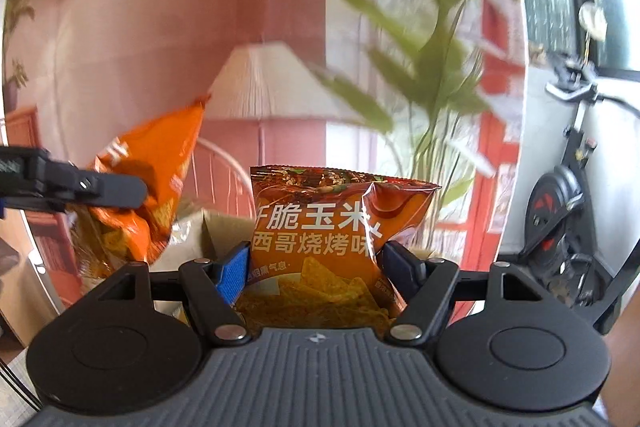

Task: Organize snacks
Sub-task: 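Carry both orange corn bags over the box and release them inside, then withdraw both tools from the box back down to the snacks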

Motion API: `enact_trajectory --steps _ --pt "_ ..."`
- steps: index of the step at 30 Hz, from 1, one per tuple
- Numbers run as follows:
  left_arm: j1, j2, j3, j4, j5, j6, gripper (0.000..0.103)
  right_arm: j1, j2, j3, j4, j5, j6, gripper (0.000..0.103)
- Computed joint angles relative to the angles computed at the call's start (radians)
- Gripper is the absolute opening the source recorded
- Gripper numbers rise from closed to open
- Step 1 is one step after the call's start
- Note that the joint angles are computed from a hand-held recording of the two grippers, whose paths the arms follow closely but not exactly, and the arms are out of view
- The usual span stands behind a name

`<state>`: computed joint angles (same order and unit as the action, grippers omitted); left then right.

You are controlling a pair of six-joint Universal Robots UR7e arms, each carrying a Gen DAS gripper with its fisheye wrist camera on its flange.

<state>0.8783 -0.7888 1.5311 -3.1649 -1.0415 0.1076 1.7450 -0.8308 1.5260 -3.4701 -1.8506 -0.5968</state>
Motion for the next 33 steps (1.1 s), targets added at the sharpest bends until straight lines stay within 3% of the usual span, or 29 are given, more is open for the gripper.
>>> enact_trajectory --steps 2,7,16,21,28,33 --pt "0.005 0.005 -0.004 0.009 0.002 0.005 0.074 -0.013 0.018 -0.032 0.058 0.006 0.035 0.075" --pt "0.020 0.026 -0.031 0.038 0.005 0.015 0.074 -0.033 0.030 -0.048 0.070 -0.005 0.055 0.080" --pt "0.027 0.104 -0.131 0.131 0.067 0.077 0.075 -0.041 -0.022 0.052 -0.005 0.004 0.079 0.080" --pt "0.026 0.147 -0.185 0.161 0.127 0.107 0.088 -0.044 -0.043 0.089 -0.026 0.005 0.084 0.080" --pt "0.023 0.094 -0.128 0.124 0.096 0.085 0.090 -0.040 -0.071 0.152 -0.060 0.011 0.106 0.080" --pt "-0.006 0.020 -0.027 0.077 0.133 0.077 0.090 -0.031 -0.094 0.212 -0.101 0.026 0.138 0.080"
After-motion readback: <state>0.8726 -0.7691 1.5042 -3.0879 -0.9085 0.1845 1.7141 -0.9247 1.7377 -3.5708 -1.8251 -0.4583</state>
